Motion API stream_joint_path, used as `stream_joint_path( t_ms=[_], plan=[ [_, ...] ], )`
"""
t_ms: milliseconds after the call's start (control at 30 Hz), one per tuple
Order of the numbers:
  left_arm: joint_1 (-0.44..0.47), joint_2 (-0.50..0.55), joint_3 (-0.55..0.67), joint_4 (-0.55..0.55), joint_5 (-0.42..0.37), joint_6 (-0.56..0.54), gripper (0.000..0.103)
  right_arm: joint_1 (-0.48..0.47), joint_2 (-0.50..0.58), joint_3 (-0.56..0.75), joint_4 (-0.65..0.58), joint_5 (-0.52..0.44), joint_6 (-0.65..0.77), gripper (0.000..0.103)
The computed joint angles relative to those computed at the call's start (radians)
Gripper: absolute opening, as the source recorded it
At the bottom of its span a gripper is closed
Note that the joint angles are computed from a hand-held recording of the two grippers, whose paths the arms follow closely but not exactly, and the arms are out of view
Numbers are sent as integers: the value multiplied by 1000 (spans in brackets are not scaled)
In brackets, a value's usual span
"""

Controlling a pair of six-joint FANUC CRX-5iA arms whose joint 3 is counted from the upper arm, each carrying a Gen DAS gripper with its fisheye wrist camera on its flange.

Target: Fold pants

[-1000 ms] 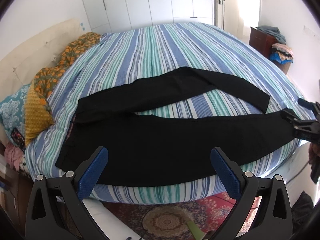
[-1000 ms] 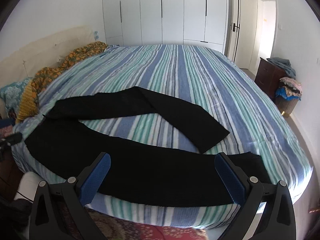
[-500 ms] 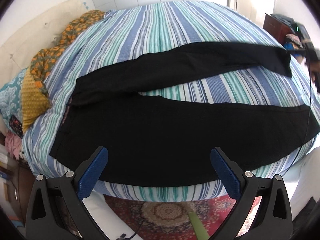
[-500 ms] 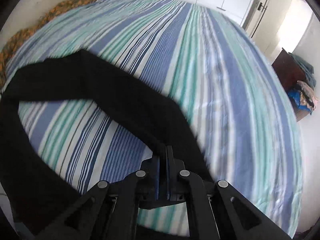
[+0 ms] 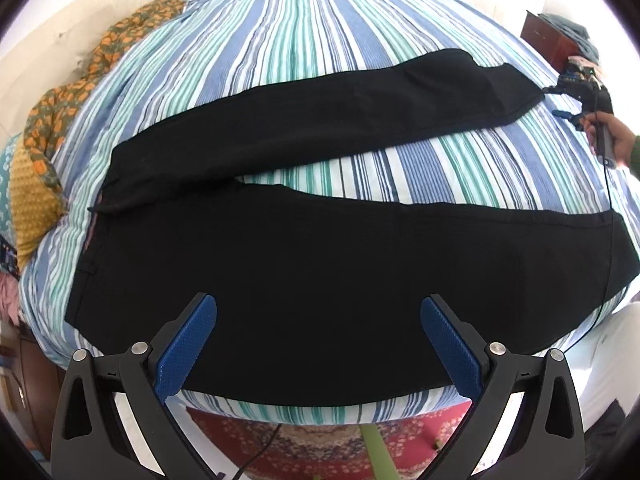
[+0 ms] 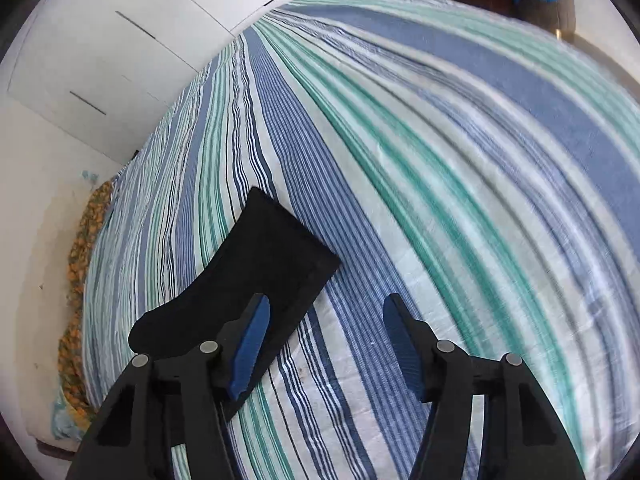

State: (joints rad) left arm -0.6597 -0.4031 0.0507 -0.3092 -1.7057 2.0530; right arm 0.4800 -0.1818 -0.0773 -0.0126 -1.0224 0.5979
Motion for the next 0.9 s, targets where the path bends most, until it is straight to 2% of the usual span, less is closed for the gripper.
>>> stream_joint_path(
  t_ms=[100,133,167,200,267,300,333,367,400,433,467,500,533,567,633,733,800,900],
  plan=[
    [-11,5,0,-15,-7,12,102,15,3,-81,1,154,-98,60],
    [-4,7,-5,-10,-9,9,102,10,5,-100,-11,211,-135,56],
    [8,4,-12,-2,-11,4,102,-1,15,-97,-36,244,-151,43],
    [23,-3,-23,5,-9,1,102,8,26,-80,-11,228,-171,10],
    [68,-25,-56,21,7,-7,102,57,30,-57,139,160,-138,9],
    [101,-33,-73,33,15,-16,102,80,25,-57,209,92,-119,10],
    [147,-42,-92,51,29,-35,102,84,16,-67,227,44,-113,14],
    [192,-50,-107,67,50,-57,102,72,9,-72,192,6,-107,21],
    [236,-57,-119,73,82,-83,102,77,0,-87,198,-33,-138,33],
    [270,-57,-121,53,114,-104,102,102,-13,-109,256,-68,-186,49],
    [288,-50,-118,23,144,-113,102,140,-27,-133,340,-100,-235,56],
    [310,-43,-115,-11,185,-121,102,200,-13,-137,458,-185,-303,67],
    [339,-34,-117,-38,236,-125,102,251,1,-136,549,-248,-349,72],
    [368,-19,-118,-56,280,-124,102,292,5,-134,597,-258,-367,72],
    [449,18,-130,-48,388,-115,102,352,18,-112,611,-191,-341,72],
    [539,68,-166,12,514,-133,102,431,133,32,465,-20,-175,72],
    [568,108,-187,48,538,-151,102,478,251,181,299,59,1,72],
    [594,150,-227,104,530,-200,102,507,456,444,14,75,270,72]
  ],
)
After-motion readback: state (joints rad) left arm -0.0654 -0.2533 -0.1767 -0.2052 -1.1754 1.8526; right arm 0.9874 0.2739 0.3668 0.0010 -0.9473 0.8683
